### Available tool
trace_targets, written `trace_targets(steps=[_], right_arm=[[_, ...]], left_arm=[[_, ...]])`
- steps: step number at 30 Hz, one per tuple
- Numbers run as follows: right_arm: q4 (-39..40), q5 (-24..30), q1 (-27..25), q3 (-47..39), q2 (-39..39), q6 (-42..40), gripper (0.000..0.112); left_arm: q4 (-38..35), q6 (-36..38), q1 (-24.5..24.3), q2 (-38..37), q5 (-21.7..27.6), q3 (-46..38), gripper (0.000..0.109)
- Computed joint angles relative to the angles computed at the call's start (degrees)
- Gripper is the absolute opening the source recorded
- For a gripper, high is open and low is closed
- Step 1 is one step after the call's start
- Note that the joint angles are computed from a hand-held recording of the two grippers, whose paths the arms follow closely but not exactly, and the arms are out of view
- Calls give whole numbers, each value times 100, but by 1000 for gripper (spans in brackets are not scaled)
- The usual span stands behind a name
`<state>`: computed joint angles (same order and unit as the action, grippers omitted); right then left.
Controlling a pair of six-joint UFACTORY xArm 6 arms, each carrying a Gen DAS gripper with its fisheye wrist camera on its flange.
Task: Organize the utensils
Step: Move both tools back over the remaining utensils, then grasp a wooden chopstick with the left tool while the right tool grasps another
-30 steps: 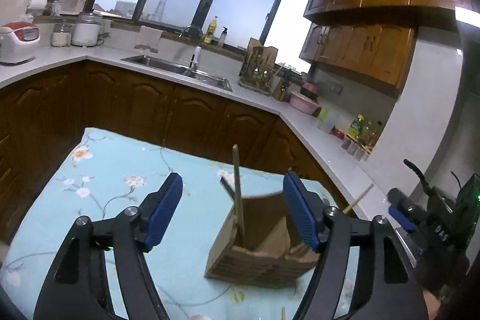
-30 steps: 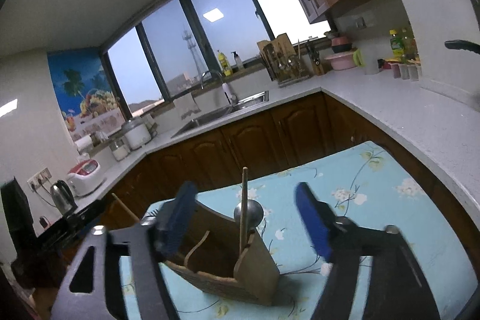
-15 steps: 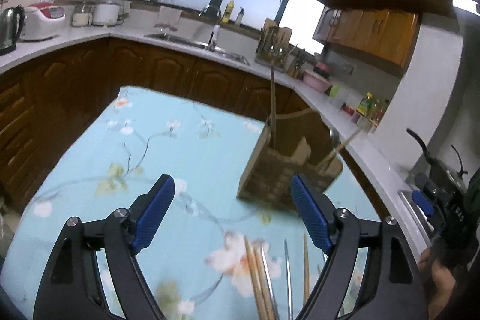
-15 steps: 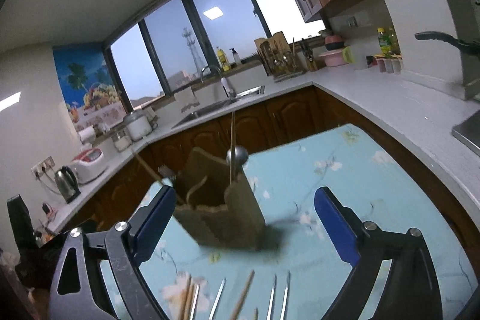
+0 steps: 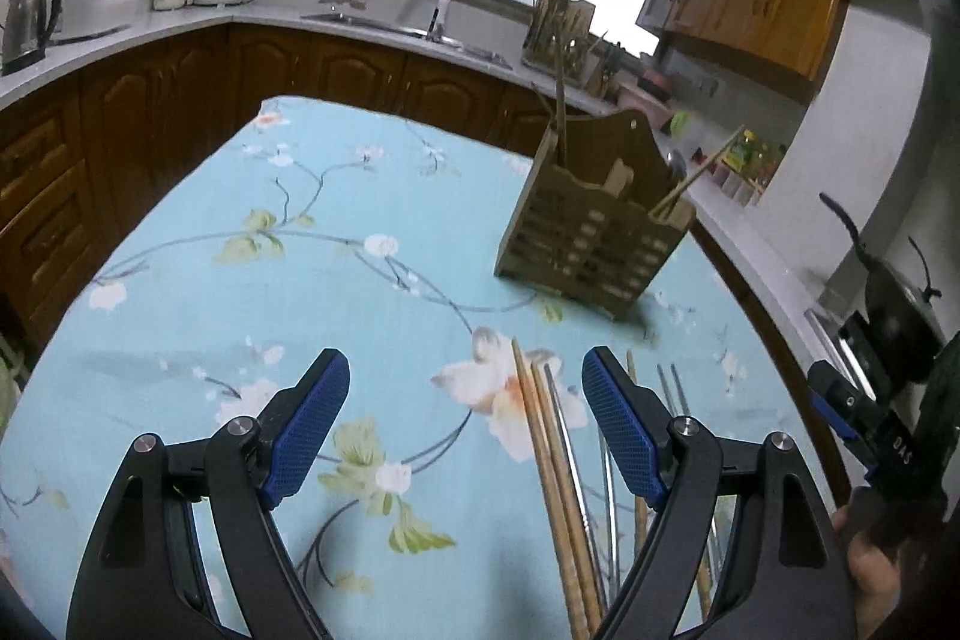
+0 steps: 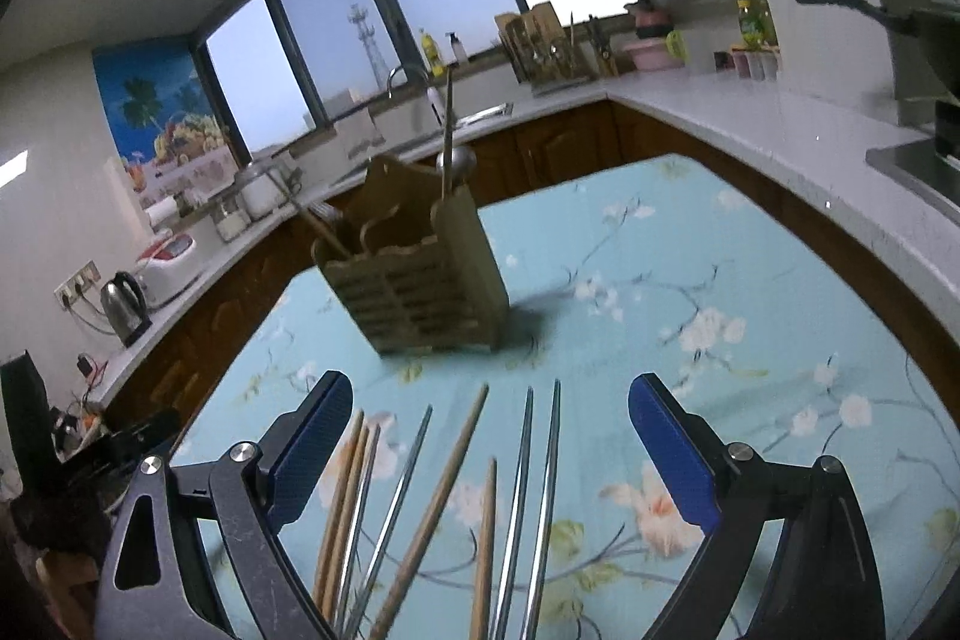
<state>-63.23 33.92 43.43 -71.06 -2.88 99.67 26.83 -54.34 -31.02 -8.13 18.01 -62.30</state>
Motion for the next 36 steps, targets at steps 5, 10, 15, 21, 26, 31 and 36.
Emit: trace_targets(steps=[5,10,15,21,26,31,36], right_arm=[[174,1,23,3,54,-133,95],[373,-74,-39,-41,135,-327,95],[877,-241,-134,-261,394,-861,94],[1553,-340,-240,-610,788,-1564,78],[2396,-375,-343,-900,1168,-2271,54],[3260,-391,-444,-1267,1605,-3050,45],[4029,-201,-515,-1760,2071,-3785,36]], left_arm=[[-357,288,-44,102,153,-66,82],[-646,593,-71,307,321,-265,82],[-989,988,-83,567,510,-536,82],[-1455,1527,-86,1009,828,-1020,81],[-1806,1905,-80,1369,1032,-1414,77],[-2274,2475,-100,1873,1361,-2023,67],[-2492,2822,-136,2448,1763,-2759,62]])
